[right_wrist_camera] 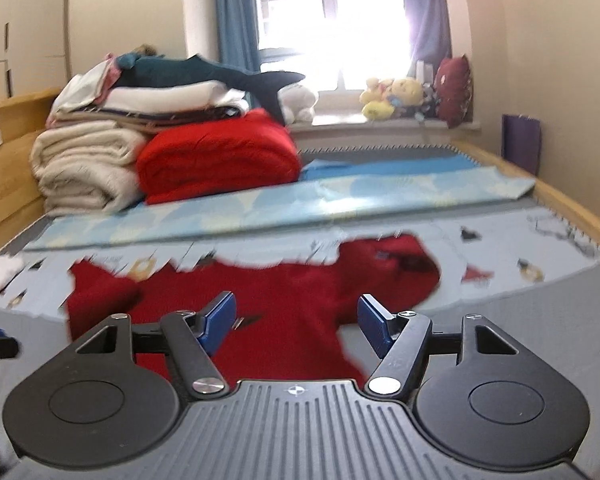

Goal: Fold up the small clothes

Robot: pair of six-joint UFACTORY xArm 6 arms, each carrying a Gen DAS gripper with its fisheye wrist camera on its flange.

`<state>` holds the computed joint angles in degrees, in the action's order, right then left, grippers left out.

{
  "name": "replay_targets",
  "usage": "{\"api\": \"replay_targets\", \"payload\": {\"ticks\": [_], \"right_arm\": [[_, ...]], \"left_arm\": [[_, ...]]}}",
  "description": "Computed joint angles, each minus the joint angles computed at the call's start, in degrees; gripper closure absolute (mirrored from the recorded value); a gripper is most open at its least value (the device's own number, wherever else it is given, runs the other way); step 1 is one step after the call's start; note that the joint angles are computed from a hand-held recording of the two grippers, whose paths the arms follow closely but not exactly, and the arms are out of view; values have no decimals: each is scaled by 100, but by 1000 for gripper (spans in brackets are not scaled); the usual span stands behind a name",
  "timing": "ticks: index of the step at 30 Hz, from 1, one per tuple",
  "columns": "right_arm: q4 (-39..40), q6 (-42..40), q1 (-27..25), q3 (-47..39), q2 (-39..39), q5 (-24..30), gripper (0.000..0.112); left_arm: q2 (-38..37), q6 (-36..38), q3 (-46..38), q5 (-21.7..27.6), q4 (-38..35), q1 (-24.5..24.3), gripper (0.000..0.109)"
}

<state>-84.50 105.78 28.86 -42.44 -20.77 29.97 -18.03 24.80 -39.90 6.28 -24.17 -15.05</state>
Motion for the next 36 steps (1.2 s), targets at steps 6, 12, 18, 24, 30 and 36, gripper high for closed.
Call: {"api": "replay_targets", "payload": {"ticks": [6,12,18,24,30,36], "right_arm": [[-224,-554,-1128,-1070,1030,-754,44],[1140,-2128,-1751,-2212,2548,-1330,44],[2465,-3895,-1876,-3386,3943,-1252,39],[3559,-4830,-1922,-4409,5020,-701,33],[3794,-5241,-1909,-5247,5823,-358,32],[3654,-5538,-1839,-5816,6299,-53,39]], "left_arm": [[1850,-139,-1972,583,624,503,73],[3628,-1930,-3845,1700,2141,956,64],[4922,-2660,-5530,3137,2605,1136,36],[5651,-2803,-6434,3488,2897,1181,32],[6168,-2914,-7039,3579,2869,1181,32],[6592,-3102,-7568,3636,3283,1088,42]]}}
